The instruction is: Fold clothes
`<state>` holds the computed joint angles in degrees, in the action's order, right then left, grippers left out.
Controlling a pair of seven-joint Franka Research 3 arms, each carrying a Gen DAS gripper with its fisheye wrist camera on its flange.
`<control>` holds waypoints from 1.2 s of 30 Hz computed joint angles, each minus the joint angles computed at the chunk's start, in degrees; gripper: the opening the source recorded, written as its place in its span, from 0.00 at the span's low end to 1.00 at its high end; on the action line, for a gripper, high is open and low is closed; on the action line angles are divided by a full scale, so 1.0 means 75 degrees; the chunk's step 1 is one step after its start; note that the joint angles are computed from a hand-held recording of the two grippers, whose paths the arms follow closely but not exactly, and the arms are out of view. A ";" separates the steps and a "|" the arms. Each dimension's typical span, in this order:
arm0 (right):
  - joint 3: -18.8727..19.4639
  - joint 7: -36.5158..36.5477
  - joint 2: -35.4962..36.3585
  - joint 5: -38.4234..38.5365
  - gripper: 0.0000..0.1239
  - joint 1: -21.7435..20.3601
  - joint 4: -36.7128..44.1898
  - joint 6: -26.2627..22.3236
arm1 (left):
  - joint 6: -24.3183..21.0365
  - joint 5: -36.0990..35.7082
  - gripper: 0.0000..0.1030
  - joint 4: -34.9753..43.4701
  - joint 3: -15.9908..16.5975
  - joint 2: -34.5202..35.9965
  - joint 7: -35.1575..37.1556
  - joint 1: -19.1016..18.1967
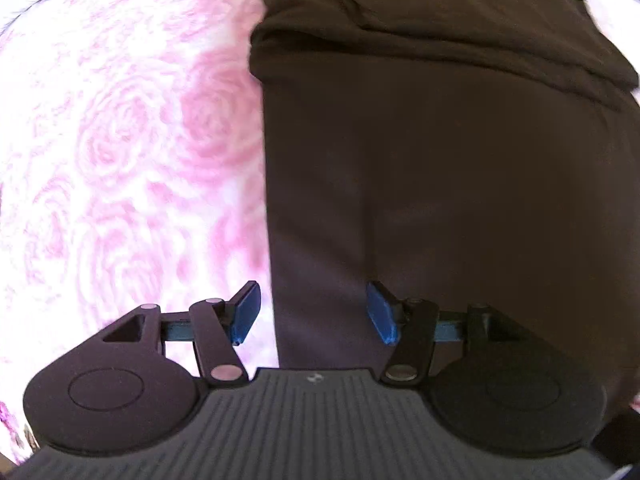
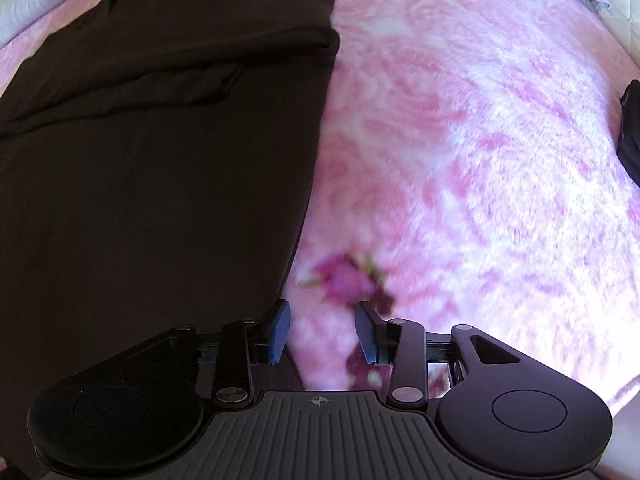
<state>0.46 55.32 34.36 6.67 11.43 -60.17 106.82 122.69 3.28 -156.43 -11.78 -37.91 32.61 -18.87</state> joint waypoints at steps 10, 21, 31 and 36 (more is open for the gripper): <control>-0.0010 0.0078 -0.3997 -0.0205 0.38 -0.0028 -0.5216 0.1711 | -0.0545 -0.0467 0.53 -0.1047 -0.0030 -0.1715 0.2358 -0.1734; 0.0167 -0.0444 -0.6211 -0.0550 0.41 -0.0203 -0.7428 0.1491 | 0.0108 -0.0043 0.53 -0.1385 -0.1174 -0.2429 0.3567 -0.4074; -0.0115 -0.2707 -0.6084 0.0398 0.45 -0.0165 -0.7520 0.1641 | -0.0037 0.0440 0.55 -0.0630 -0.1944 -0.0731 0.2656 -0.4356; -0.0491 -0.5380 -0.6037 0.2311 0.47 -0.0102 -0.7890 0.2344 | 0.0263 0.0840 0.51 -0.1097 -0.2123 -0.1462 0.1734 -0.4475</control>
<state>-3.22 14.97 -10.91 24.00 10.67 -119.34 124.41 124.67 9.57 -164.65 -27.70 -48.88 45.61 -52.43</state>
